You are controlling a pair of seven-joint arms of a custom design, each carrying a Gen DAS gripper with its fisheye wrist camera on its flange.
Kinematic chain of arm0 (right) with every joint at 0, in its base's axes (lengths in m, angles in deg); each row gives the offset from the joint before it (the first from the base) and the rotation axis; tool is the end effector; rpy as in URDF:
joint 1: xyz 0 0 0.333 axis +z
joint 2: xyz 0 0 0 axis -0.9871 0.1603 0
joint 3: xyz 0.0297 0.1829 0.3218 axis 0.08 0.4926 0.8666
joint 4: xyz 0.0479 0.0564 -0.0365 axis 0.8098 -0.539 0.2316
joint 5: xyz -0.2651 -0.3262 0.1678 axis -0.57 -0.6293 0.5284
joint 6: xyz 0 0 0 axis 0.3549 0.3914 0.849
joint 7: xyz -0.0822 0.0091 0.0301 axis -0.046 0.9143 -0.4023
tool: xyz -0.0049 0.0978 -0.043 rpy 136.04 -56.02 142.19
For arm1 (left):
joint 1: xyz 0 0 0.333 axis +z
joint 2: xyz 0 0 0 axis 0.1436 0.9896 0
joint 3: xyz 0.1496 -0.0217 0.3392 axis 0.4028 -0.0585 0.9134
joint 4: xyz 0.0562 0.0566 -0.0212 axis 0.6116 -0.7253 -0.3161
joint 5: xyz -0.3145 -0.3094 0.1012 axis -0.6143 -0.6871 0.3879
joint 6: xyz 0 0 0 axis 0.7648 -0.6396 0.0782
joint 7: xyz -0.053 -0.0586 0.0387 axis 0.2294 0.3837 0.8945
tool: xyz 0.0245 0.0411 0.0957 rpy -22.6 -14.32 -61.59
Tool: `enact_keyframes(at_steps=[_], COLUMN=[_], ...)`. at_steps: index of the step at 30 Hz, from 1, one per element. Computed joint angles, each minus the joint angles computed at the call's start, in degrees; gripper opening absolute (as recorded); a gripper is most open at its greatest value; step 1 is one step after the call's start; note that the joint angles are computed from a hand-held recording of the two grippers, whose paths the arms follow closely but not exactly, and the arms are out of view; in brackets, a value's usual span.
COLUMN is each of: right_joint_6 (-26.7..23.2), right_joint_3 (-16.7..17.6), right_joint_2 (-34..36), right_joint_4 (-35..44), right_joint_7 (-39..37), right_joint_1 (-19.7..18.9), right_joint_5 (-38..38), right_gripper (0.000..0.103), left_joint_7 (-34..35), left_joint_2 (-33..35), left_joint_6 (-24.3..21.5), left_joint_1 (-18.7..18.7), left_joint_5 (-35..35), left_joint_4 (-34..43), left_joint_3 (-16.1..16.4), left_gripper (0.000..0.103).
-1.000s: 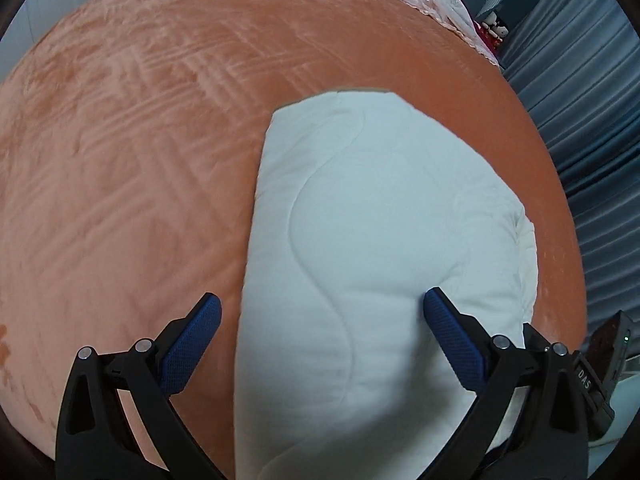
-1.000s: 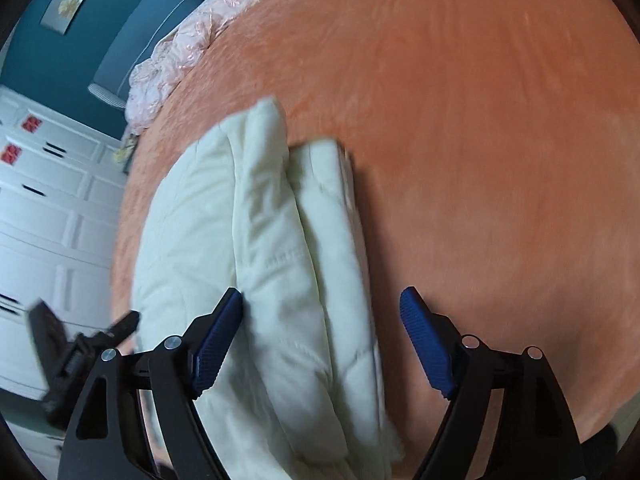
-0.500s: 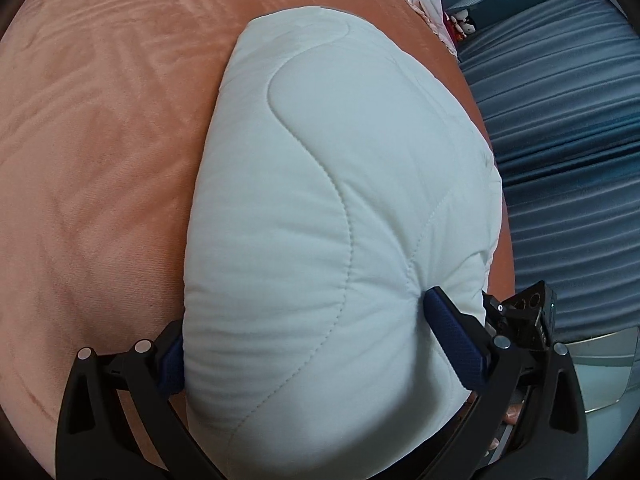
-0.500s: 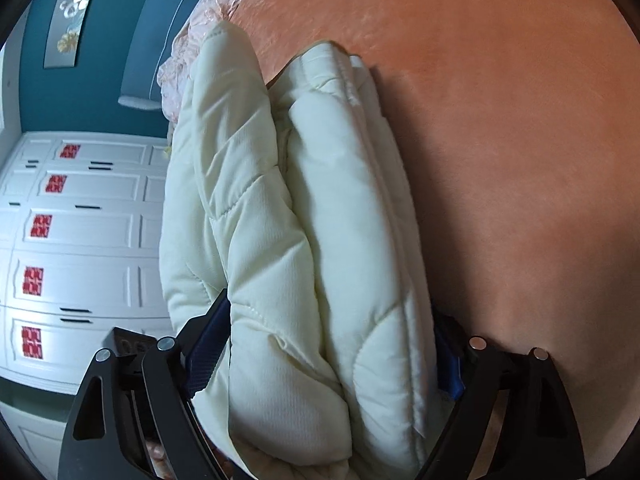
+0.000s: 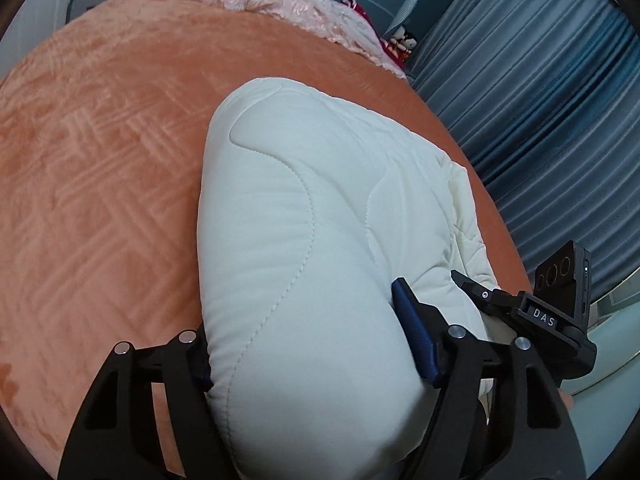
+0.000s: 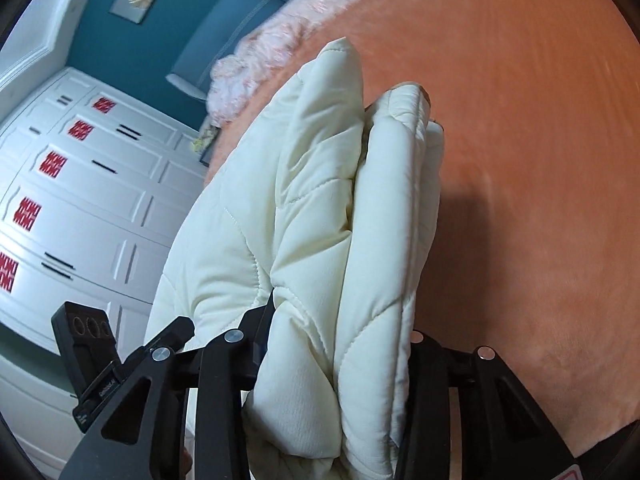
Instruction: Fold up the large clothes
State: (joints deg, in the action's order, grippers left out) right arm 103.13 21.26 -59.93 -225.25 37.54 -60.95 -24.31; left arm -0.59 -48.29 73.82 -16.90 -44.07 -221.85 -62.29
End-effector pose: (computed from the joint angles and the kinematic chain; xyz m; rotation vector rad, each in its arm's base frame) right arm 0.4522 0.0962 0.5649 -1.4472 1.7291 0.2468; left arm 0.4027 -0.2913 0.5640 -2.0563 1.9790 -1.1755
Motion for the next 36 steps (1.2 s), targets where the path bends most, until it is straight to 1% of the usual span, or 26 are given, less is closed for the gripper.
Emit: enact_keyframes(at_steps=[4,7,11,14,15,18,23,27,28,31,36], right_joint_6=[3.9,5.9,7.1,7.8,7.5,7.5,7.5,7.7,7.7,7.6,8.2], right_joint_3=[1.0,1.3,2.4,3.6,3.8,5.5,8.9,10.9,11.4,12.7,14.7], right_joint_2=[0.7,4.2,9.2,13.3,13.0,16.8,23.4,27.9,29.0,32.0,36.5], right_joint_4=[4.2,9.7,16.4,21.4,21.2,25.3,30.9,33.5,34.2,35.7,37.2], right_joint_7=[-3.3,-6.0,-8.9,-11.5,-12.7,-14.2,-12.7,-11.9,-11.2,-10.0,-8.9], right_joint_1=[2.3,4.7,6.4,7.1,7.0,6.9,5.6,4.4,4.1,3.2,2.2], right_joint_5=[1.2,2.7,4.2,6.2,6.9,7.4,4.8,3.4,2.6,0.5,-1.8], right_gripper=[0.038,0.038,0.038,0.038,0.038,0.038,0.038,0.038,0.038,0.038,0.038], left_joint_7=[0.0,1.4,3.8,6.0,6.7,9.5,15.4,20.9,21.9,26.2,33.1], left_joint_2=[-3.9,-5.8,-7.4,-7.6,-7.5,-7.0,-4.5,-1.5,-1.0,1.4,4.1], left_joint_6=[2.2,3.8,5.4,7.5,8.5,11.5,14.7,17.3,17.8,19.8,22.5], left_joint_1=[2.8,3.3,5.2,6.6,7.1,6.9,3.9,-0.1,-0.9,-6.2,-18.5], left_joint_5=[4.1,5.2,6.9,7.6,7.8,7.2,3.9,0.2,-0.8,-4.8,-11.3], left_joint_4=[0.5,0.5,0.8,0.9,0.8,0.0,-0.5,-0.6,-0.8,-0.6,-0.6], left_joint_3=[-0.6,1.3,3.6,5.4,5.9,8.9,15.7,21.2,22.2,28.0,40.7], left_gripper=[0.069,0.069,0.069,0.069,0.069,0.069,0.069,0.069,0.069,0.069,0.069])
